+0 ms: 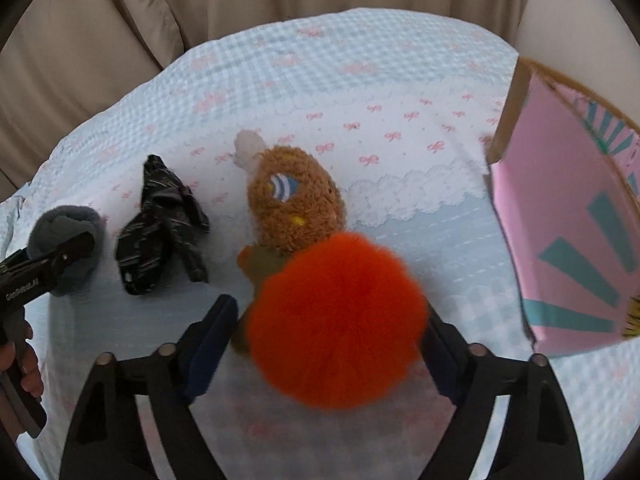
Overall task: Organize soft objects
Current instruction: 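Grasp the grey fuzzy sock with the left gripper while the right grasps the orange pompom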
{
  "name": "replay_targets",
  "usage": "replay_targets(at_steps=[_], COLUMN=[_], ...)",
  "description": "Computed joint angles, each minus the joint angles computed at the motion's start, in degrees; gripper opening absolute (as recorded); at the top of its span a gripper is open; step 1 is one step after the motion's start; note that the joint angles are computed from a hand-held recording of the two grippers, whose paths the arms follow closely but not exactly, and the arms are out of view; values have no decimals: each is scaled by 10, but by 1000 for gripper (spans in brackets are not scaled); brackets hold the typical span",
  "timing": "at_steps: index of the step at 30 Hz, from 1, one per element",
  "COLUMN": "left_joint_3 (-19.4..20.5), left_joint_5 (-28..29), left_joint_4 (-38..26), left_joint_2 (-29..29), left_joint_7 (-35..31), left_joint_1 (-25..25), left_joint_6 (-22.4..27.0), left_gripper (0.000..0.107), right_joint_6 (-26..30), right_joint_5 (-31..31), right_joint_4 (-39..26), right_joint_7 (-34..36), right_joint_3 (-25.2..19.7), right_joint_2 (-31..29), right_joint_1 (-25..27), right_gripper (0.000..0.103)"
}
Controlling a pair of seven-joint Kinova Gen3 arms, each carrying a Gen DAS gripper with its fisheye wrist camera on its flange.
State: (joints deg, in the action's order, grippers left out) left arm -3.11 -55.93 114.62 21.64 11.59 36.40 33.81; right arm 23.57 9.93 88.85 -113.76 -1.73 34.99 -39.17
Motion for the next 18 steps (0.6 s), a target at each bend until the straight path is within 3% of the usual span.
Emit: replay_targets(at_steps=[2,9,18], left_joint_3=[-9,-4,8], left_joint_5=[-14,-15,-12], left_joint_4=[13,15,7], left_joint_2=[-6,-9,-29], left_joint_7=[17,9,14], left_joint_1=[-3,-13,-11], left_joint_6=[-22,-19,-1], left_gripper=[77,57,51], right_joint_6=[-2,-7,-10], right_joint_5=[-6,-16,-39], right_joint_4=[-4,-16,-8], right_joint_7=[3,16,41], right_joint_3=[-6,-12,-26], right_joint_2=[5,13,2], right_joint_1=[7,13,29], right_gripper=[71,43,36])
